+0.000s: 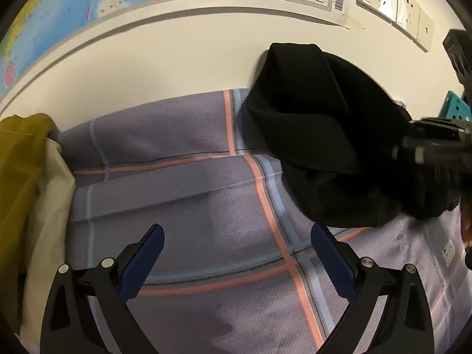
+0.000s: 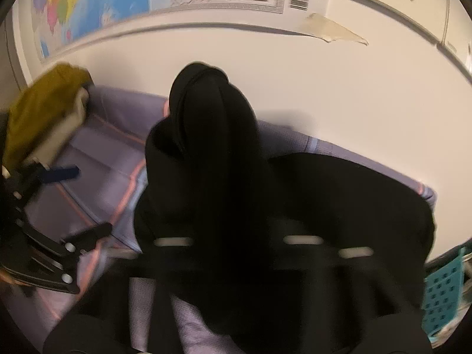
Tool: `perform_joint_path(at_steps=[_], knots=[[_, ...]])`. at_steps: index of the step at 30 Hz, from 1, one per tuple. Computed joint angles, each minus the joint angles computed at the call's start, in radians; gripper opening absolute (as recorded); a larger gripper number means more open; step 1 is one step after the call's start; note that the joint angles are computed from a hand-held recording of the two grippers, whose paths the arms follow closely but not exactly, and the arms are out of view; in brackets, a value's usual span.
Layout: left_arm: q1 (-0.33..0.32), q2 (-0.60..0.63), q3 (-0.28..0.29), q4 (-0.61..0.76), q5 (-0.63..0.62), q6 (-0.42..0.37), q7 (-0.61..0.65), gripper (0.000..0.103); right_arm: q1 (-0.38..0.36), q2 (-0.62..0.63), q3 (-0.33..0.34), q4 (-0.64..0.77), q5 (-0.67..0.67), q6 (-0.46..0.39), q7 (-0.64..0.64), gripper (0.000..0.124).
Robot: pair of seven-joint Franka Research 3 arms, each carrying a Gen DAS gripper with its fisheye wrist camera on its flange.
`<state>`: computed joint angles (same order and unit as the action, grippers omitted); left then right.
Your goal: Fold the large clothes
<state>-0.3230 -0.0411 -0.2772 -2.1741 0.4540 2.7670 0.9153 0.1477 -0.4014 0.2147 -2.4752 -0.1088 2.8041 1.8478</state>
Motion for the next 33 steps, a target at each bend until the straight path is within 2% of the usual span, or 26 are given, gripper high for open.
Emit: perform_joint_path(at_steps=[2,5,9,12,14,16,17,18,20,21,22,23,25,28,31,33], knots=[[-0.003,0.009,0.008,-0.005,-0.071,0.039,0.071,0.096,0.023,-0.061,-0.043,-0.034,0.044,0.056,-0.021,0.008],[-0.014,0.030,0.005,0.004,-0.164,0.096,0.196,0.096,-0.001,-0.202,-0.056,-0.078,0.081,0.074,-0.036,0.007],[-0.030,0.065,-0.015,0.025,-0.286,0.186,0.389,0.096,-0.020,-0.335,-0.083,-0.085,0.148,0.039,-0.077,0.008],[-0.044,0.100,-0.014,0.053,-0.192,0.225,0.373,0.096,-0.017,-0.425,-0.132,-0.108,0.212,-0.004,-0.113,0.008],[-0.054,0.127,-0.015,0.074,-0.142,0.244,0.370,0.096,-0.027,-0.456,-0.130,-0.122,0.235,-0.006,-0.131,0.008],[-0.047,0.150,-0.045,0.098,-0.183,0.234,0.448,0.096,-0.048,-0.476,-0.107,-0.144,0.252,0.008,-0.126,0.008],[-0.060,0.164,-0.044,0.116,-0.159,0.226,0.453,0.095,-0.045,-0.491,-0.118,-0.158,0.267,0.020,-0.132,0.008],[-0.068,0.180,-0.048,0.134,-0.144,0.228,0.471,0.084,-0.046,-0.509,-0.122,-0.168,0.277,0.018,-0.137,0.008],[-0.083,0.216,-0.055,0.188,-0.134,0.174,0.505,0.050,-0.054,-0.541,-0.131,-0.184,0.291,0.024,-0.150,0.008],[-0.107,0.247,-0.044,0.240,-0.104,0.106,0.492,0.005,-0.067,-0.554,-0.129,-0.187,0.292,0.024,-0.155,0.008],[-0.115,0.266,-0.043,0.271,-0.103,0.066,0.494,0.004,-0.073,-0.567,-0.134,-0.191,0.300,0.022,-0.157,0.008],[-0.125,0.278,-0.036,0.289,-0.093,0.065,0.476,0.004,-0.086,-0.584,-0.141,-0.192,0.304,0.015,-0.160,0.007],[-0.134,0.278,-0.029,0.312,-0.088,0.097,0.442,0.003,-0.130,-0.619,-0.134,-0.194,0.293,0.000,-0.167,0.007],[-0.155,0.291,-0.027,0.398,-0.076,0.086,0.412,0.003,-0.200,-0.673,-0.141,-0.167,0.275,-0.033,-0.171,0.007],[-0.200,0.307,0.003,0.515,-0.013,0.097,0.318,0.003,-0.259,-0.707,-0.157,-0.112,0.263,-0.071,-0.174,0.007],[-0.202,0.320,-0.011,0.591,-0.025,0.118,0.313,0.003,-0.294,-0.728,-0.163,-0.063,0.250,-0.097,-0.181,0.007]])
